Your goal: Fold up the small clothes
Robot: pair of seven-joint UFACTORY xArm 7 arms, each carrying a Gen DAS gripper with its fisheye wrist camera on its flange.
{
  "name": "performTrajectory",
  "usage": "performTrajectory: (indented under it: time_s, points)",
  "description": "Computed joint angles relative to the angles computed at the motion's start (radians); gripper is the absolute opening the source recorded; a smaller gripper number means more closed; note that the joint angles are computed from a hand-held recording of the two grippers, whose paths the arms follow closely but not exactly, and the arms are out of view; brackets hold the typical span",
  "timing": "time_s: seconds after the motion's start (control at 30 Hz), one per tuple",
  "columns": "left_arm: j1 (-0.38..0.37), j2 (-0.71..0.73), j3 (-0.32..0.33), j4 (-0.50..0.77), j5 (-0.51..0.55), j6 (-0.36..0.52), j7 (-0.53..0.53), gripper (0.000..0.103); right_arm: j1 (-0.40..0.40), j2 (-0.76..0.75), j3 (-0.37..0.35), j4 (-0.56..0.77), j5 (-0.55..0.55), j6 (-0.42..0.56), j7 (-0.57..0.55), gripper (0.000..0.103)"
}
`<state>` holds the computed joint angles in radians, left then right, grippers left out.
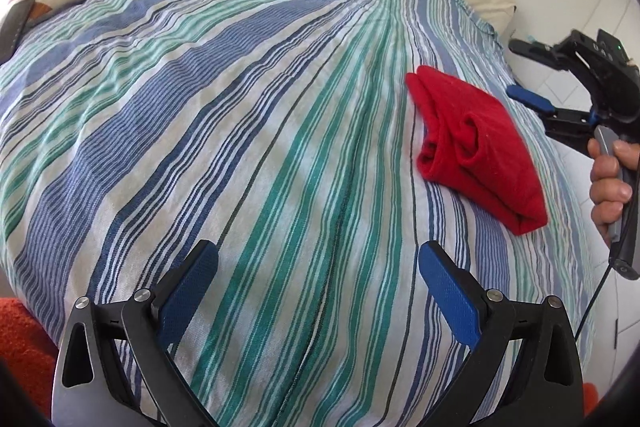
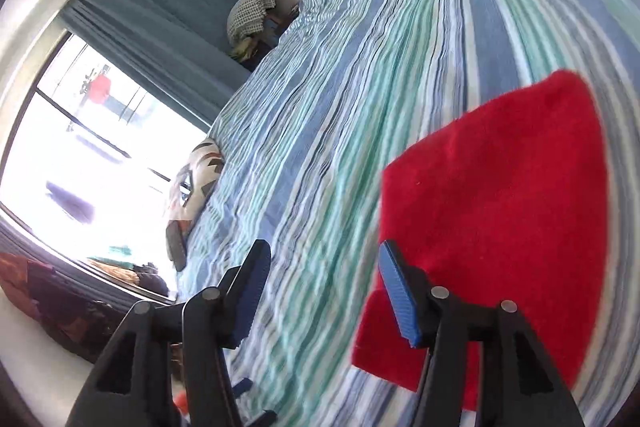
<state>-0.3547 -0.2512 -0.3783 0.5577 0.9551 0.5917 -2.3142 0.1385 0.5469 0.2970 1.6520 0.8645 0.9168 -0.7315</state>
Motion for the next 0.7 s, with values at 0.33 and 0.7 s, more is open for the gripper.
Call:
performTrajectory:
  time_s: [0.33, 0.7]
  points:
    - [0.016, 0.011, -0.004, 0.01, 0.025, -0.029, -0.01, 0.101, 0.165, -0.115, -0.057, -0.33, -0.48, -0.393, -0.101, 0.026]
    - [-0.007, 0.015, 0.009, 0.007, 0.005, -0.004, 0.002, 0.101, -0.1, -0.296, 0.19, -0.53, -0.068, -0.493, -0.441, 0.03]
